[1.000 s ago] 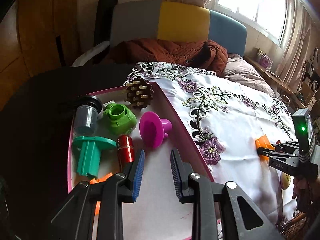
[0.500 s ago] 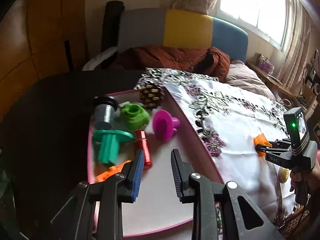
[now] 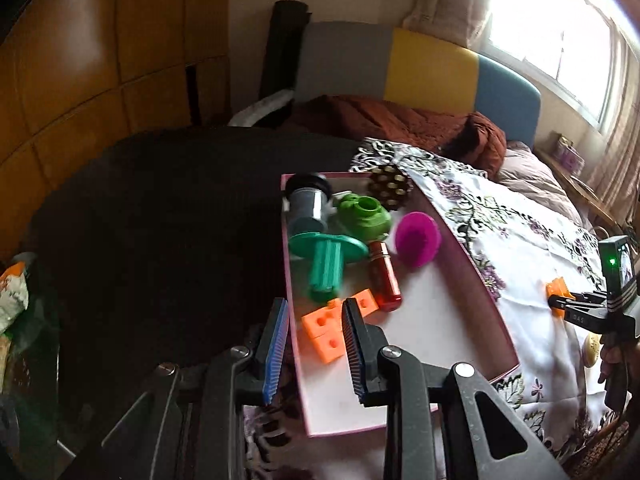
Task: Organize rigid objects
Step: 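Hold the orange track piece lifted in the right tool, then carry the orange track piece into the tray and open the right tool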
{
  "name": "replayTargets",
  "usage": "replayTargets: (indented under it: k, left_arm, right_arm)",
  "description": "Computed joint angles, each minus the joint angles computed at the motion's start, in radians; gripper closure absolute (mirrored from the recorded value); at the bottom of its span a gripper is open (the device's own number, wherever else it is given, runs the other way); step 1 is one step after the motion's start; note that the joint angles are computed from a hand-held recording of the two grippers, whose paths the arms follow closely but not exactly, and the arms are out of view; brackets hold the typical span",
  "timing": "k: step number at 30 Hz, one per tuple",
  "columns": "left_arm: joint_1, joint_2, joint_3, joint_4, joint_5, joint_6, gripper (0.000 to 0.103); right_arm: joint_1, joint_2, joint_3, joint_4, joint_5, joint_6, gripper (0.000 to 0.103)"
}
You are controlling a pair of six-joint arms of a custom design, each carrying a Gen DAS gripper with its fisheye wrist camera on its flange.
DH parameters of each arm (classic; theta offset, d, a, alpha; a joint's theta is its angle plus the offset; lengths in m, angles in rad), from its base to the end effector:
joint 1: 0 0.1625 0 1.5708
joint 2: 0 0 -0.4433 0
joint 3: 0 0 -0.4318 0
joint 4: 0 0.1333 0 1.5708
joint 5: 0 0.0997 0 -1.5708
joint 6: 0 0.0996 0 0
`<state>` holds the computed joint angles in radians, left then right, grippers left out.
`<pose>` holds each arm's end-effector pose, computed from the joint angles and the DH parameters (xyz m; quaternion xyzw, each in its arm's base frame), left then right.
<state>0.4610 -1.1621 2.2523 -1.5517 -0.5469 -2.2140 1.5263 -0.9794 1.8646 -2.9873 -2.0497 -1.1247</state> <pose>-0.2377 -0.3619 0.0741 -0.1690 0.7663 -0.4565 0.4193 0.0583 -0.6545 0.1706 0.4286 -0.8360 0.0864 0.3316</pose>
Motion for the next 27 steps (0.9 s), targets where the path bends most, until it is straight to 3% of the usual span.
replayTargets:
  k: [5,12,23,27]
  left_arm:
    - [-0.014,-0.022,0.016,0.032,-0.006,-0.052,0.076]
    - [-0.030,-0.029,0.020,0.059,-0.003,-0.083,0.076]
    - [-0.034,-0.041,0.041,0.028,-0.001,-0.090,0.076]
    - [-0.030,-0.040,0.046,0.002,0.003,-0.064,0.076]
  right_arm:
    - [0.011,0.010,0.008,-0.045,-0.030,0.020,0.076]
    - [0.024,0.009,-0.005,0.000,-0.062,0.102,0.077]
    - [0.043,-0.038,0.050,0.103,0.008,0.215,0.077]
    - [0.059,-0.063,0.110,0.086,0.050,0.208,0.077]
